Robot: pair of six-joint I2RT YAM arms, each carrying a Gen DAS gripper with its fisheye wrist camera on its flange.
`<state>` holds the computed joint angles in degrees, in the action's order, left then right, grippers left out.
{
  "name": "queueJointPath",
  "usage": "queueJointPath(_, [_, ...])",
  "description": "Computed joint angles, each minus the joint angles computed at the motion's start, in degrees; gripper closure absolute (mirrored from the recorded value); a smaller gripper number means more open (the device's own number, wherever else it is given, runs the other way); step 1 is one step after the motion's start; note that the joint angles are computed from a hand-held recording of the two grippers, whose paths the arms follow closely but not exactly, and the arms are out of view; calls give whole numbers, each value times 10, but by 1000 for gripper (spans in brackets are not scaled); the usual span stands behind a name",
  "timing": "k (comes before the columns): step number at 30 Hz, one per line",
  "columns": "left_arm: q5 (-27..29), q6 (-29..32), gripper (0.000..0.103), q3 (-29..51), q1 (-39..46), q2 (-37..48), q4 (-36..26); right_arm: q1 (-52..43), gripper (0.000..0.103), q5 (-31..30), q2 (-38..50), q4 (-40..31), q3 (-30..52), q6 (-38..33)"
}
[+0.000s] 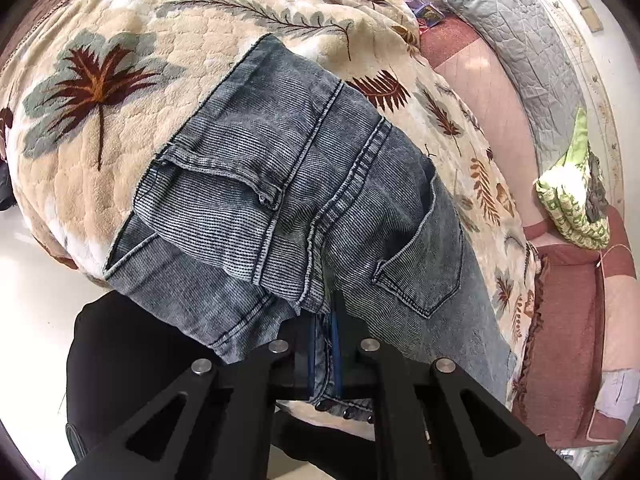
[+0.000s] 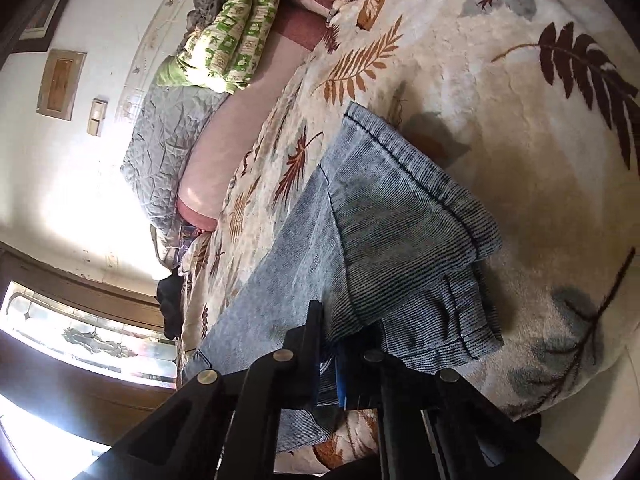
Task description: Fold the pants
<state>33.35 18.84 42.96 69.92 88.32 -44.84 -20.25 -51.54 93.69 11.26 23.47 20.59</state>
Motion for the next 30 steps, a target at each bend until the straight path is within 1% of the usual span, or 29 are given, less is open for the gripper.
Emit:
queueJointPath(2, [-9, 35, 97, -3, 16, -13, -18, -9, 98, -6, -13, -25, 4, -14])
queueJointPath(5, [-24, 94, 97, -11, 51, -22, -54, -30, 98, -6, -48, -84, 1, -59])
queueJointPath(7, [-41, 104, 97, -28, 48, -23, -38, -48, 98, -8, -61, -125, 1, -101])
queueJointPath(9, [-66, 94, 96, -45, 34, -8, -5, -58, 97, 1, -51, -135, 0, -123])
queueJointPath(12, [-94, 73, 96, -60, 8, 10, 32, -55, 98, 37, -4, -118, 2, -128])
queueJointPath(14, [-96, 62, 96, -50, 1, 24, 31, -62, 98, 31, 18, -115, 4, -143])
queueJointPath(16, [-99, 51, 92, -34, -2, 30, 11, -67, 97, 26, 26, -144, 18, -164])
queueJointPath(17, [-109, 58, 92, -26, -6, 25, -5, -70, 94, 27, 18, -166, 26, -176])
queueJointPath(18, [-127, 73, 92, -21, -7, 18, -22, -70, 86, 36, 5, -192, 33, -188])
queueJointPath(19, [-147, 96, 90, -15, -2, 8, -44, -71, 80, 51, -14, -229, 43, -207])
queueJointPath(20, [-161, 129, 90, -9, 12, -4, -66, -73, 65, 64, -31, -263, 50, -228])
queueJointPath(21, [-163, 151, 90, -6, 18, -17, -86, -77, 51, 73, -49, -299, 59, -251])
queueJointPath(22, [-162, 172, 90, -3, 22, -31, -106, -86, 48, 79, -66, -331, 65, -276])
queueJointPath(24, [-149, 210, 90, 4, 24, -63, -144, -108, 47, 91, -112, -379, 71, -323])
queueJointPath(26, [-120, 226, 90, 8, 4, -96, -161, -121, 48, 93, -161, -416, 77, -361])
queueJointPath(27, [-101, 228, 90, 6, -11, -112, -157, -120, 48, 95, -185, -422, 78, -366])
queueJointPath(28, [-93, 216, 90, -1, -30, -132, -139, -113, 49, 99, -209, -415, 76, -359])
queueJointPath(29, [-86, 198, 90, -11, -51, -150, -114, -99, 49, 106, -227, -399, 73, -348])
queueJointPath(30, [-78, 175, 90, -22, -79, -163, -78, -79, 53, 116, -234, -382, 73, -332])
